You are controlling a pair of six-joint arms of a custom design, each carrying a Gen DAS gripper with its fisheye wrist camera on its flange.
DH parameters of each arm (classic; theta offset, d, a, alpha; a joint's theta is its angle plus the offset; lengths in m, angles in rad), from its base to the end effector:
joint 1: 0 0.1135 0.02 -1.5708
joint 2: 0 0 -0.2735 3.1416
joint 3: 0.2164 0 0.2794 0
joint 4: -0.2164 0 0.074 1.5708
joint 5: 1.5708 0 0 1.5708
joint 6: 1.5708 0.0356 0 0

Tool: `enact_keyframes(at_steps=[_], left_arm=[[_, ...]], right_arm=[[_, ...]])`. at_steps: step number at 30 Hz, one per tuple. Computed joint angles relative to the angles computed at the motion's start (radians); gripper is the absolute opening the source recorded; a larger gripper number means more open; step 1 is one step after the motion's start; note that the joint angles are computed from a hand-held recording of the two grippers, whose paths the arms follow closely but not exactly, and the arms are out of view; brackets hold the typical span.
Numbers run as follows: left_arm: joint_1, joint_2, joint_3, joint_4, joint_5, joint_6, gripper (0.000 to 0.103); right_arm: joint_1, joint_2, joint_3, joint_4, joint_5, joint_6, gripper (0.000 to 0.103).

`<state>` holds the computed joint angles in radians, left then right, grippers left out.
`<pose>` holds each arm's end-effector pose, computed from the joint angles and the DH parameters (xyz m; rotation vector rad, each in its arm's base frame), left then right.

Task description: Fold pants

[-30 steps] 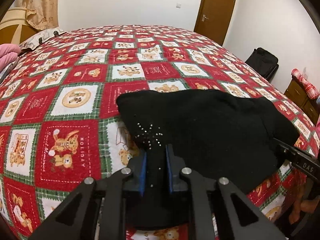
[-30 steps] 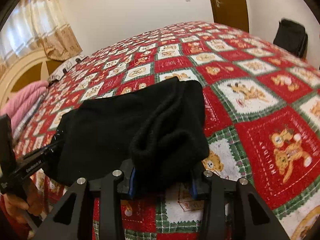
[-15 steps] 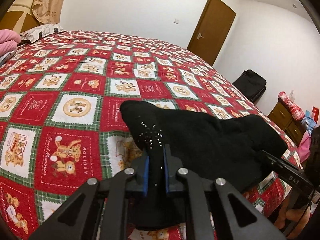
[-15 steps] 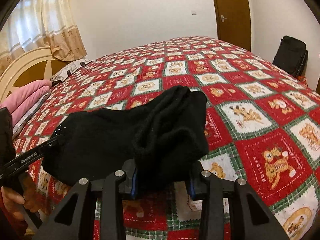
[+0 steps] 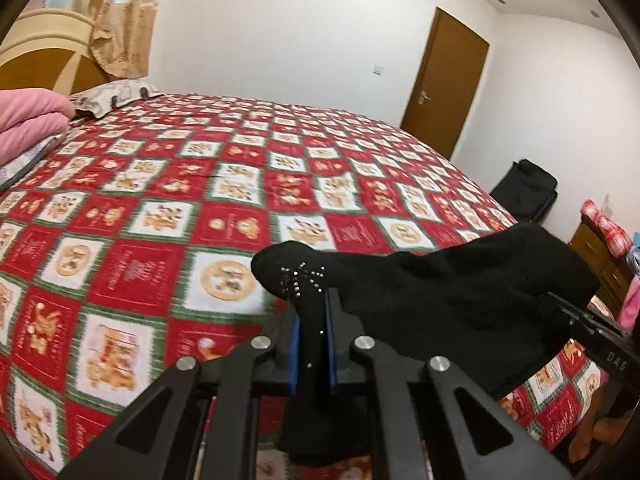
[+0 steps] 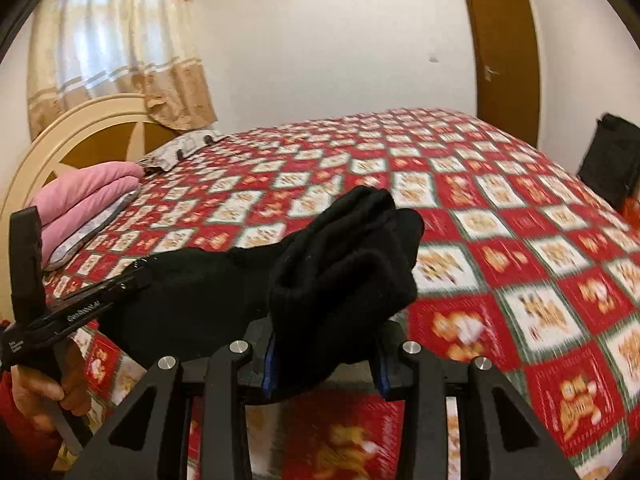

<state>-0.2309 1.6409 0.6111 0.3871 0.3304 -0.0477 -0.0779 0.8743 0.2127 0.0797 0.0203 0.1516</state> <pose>0.3062 -0.0839 0.1188 0.3865 2.1880 -0.5195 0.1876 -0.0154 0.1427 0.2582 2.1371 0.0209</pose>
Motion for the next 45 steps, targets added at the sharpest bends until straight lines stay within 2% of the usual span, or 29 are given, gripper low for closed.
enact_keyframes(at_steps=[7, 14, 20, 23, 26, 29, 31, 35, 37, 39, 41, 42, 44, 45], left_arm=[[0.13, -0.003, 0.043, -0.013, 0.031, 0.005, 0.011], [0.306, 0.015, 0.106, -0.031, 0.019, 0.052, 0.011], [0.433, 0.064, 0.165, 0.003, -0.04, 0.069, 0.011], [0.468, 0.11, 0.204, 0.042, -0.107, 0.085, 0.011], [0.479, 0.176, 0.248, 0.078, -0.176, 0.113, 0.011], [0.48, 0.257, 0.296, 0.088, -0.226, 0.149, 0.011], [0.481, 0.318, 0.338, 0.051, -0.237, 0.163, 0.011], [0.495, 0.407, 0.378, 0.002, -0.247, 0.166, 0.011], [0.514, 0.442, 0.402, -0.041, -0.214, 0.165, 0.016], [0.527, 0.469, 0.409, -0.049, -0.201, 0.177, 0.02], [0.519, 0.464, 0.373, 0.002, -0.229, 0.205, 0.026], [0.516, 0.456, 0.354, 0.025, -0.246, 0.225, 0.031], [0.516, 0.442, 0.323, 0.052, -0.28, 0.263, 0.046], [0.523, 0.436, 0.316, 0.058, -0.285, 0.274, 0.059]], right_arm=[[0.171, 0.187, 0.127, 0.101, 0.073, 0.01, 0.038], [0.344, 0.504, 0.333, 0.235, 0.085, 0.005, 0.038], [0.451, 0.792, 0.564, 0.322, 0.067, -0.005, 0.038], [0.489, 0.928, 0.697, 0.342, 0.064, -0.026, 0.038], [0.506, 1.06, 0.827, 0.34, 0.055, -0.047, 0.038], [0.51, 1.192, 0.963, 0.283, 0.039, -0.045, 0.038], [0.51, 1.277, 1.055, 0.213, 0.038, -0.054, 0.038], [0.492, 1.376, 1.133, 0.111, 0.06, -0.064, 0.038], [0.457, 1.411, 1.156, 0.06, -0.002, -0.047, 0.043], [0.424, 1.414, 1.139, 0.062, -0.062, -0.033, 0.056], [0.403, 1.41, 1.139, 0.04, -0.083, -0.013, 0.08], [0.393, 1.407, 1.14, 0.018, -0.096, -0.003, 0.083], [0.355, 1.394, 1.123, 0.005, -0.188, 0.018, 0.083], [0.335, 1.377, 1.095, 0.021, -0.23, 0.039, 0.083]])
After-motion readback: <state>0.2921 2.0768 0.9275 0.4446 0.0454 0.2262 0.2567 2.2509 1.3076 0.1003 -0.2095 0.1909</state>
